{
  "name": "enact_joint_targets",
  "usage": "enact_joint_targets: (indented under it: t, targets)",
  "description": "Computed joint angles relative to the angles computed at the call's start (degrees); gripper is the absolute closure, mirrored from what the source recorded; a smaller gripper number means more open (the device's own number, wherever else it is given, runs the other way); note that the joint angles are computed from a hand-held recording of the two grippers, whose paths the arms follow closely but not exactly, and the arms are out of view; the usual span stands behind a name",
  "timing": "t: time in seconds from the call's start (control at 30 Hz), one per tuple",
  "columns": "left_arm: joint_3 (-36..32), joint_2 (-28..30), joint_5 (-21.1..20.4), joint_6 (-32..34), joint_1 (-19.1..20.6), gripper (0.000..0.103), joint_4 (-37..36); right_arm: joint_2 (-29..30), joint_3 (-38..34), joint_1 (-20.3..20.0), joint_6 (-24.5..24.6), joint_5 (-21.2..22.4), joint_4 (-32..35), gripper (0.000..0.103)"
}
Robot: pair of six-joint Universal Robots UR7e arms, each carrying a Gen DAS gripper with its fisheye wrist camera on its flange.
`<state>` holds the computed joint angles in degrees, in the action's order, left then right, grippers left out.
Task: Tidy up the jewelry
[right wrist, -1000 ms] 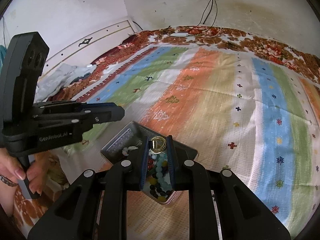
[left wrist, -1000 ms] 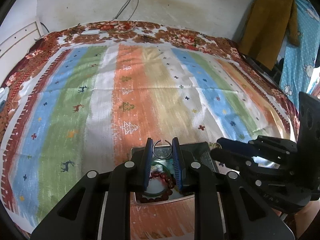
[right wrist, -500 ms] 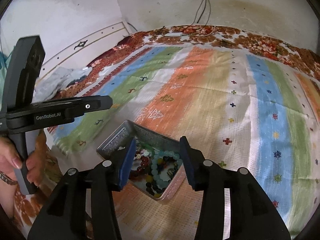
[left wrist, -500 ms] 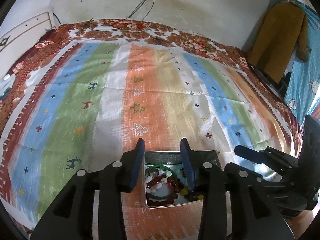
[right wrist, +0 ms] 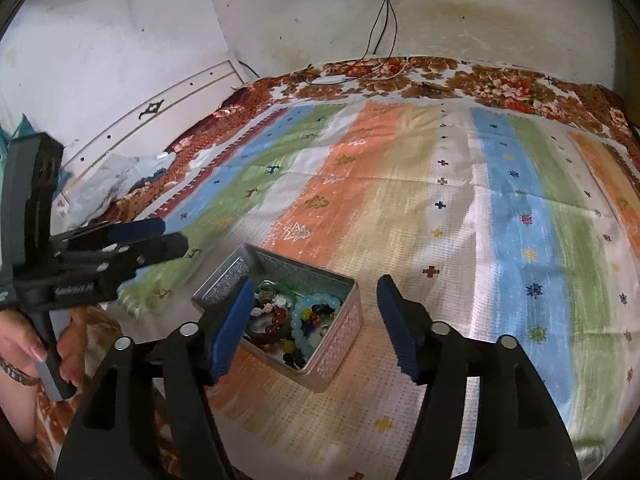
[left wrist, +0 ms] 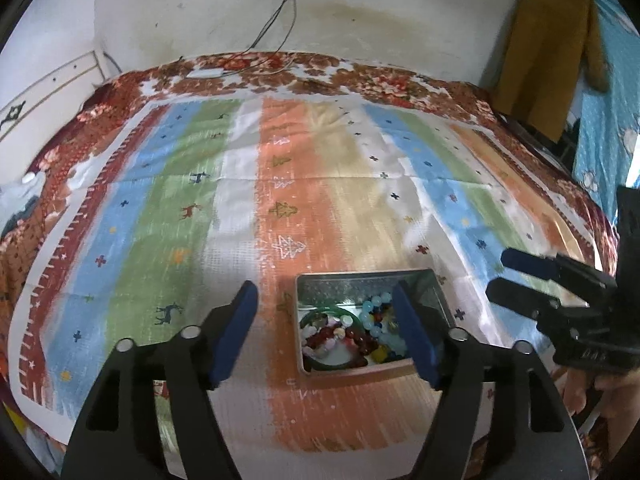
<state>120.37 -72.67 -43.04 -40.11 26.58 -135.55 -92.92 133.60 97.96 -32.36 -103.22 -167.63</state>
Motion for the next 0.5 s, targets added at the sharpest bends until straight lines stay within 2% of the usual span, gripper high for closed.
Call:
enact_joint_targets:
  t: [0.5]
  targets:
    - [3.32,-1.68,1.60,-3.24,-4.70,0.006,2.08,-3.23,3.11,-0.27,-2.88,-1.25,-2.15,0.009]
